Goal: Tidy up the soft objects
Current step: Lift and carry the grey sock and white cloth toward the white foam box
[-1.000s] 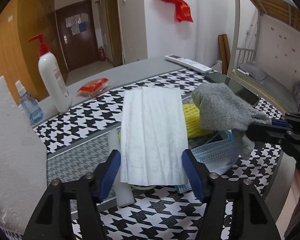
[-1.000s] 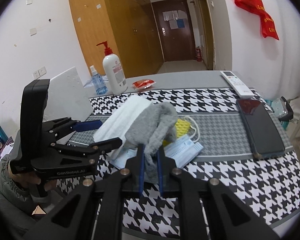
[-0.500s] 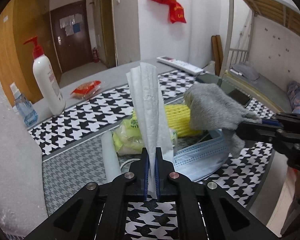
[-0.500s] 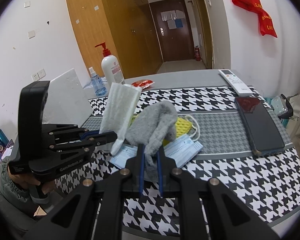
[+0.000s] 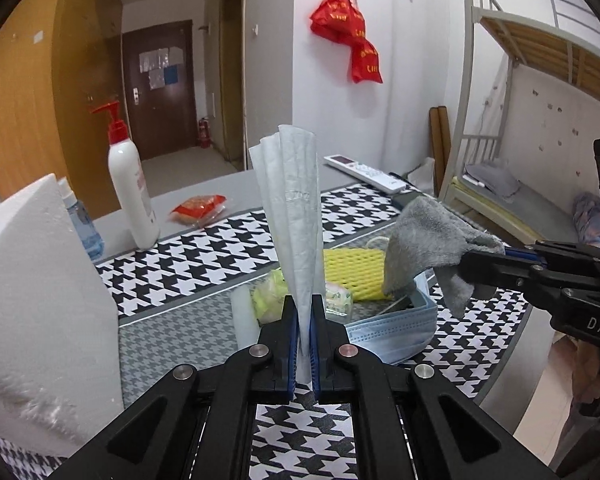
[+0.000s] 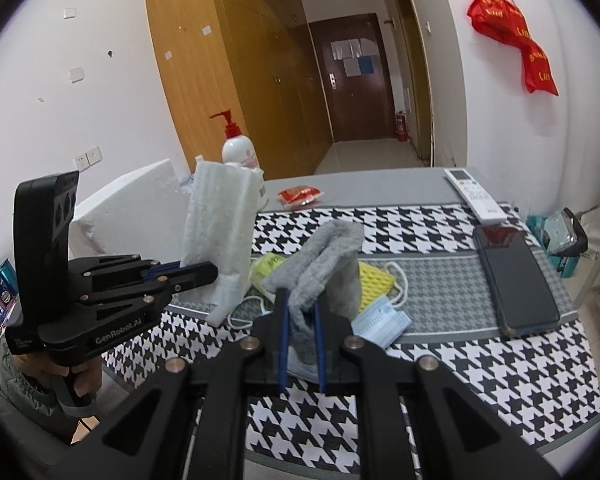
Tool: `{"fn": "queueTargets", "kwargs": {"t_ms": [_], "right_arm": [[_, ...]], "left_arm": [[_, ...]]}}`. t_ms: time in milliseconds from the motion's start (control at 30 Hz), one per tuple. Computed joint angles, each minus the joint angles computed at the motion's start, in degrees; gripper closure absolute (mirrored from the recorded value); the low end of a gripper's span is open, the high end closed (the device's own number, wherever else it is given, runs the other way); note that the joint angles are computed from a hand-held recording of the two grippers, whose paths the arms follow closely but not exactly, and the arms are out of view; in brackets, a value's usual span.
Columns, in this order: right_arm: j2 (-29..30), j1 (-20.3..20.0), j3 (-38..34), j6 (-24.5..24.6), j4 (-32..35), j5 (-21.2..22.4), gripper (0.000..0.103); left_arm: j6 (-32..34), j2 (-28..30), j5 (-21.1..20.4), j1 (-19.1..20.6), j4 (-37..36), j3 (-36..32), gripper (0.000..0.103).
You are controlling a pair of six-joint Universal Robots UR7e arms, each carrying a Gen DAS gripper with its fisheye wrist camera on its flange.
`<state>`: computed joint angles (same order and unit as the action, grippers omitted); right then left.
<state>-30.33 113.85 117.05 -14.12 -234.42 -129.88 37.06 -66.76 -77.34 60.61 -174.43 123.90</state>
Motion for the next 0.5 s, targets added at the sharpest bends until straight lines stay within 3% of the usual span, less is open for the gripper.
{"fn": "queueTargets", "kwargs": {"t_ms": [500], "right_arm": [[0.4, 3.38, -0.78, -2.21, -1.93, -1.31, 0.089]], "left_arm": [[0.65, -4.8, -1.26, -0.41, -2.28, 2.78, 0.097]]}}
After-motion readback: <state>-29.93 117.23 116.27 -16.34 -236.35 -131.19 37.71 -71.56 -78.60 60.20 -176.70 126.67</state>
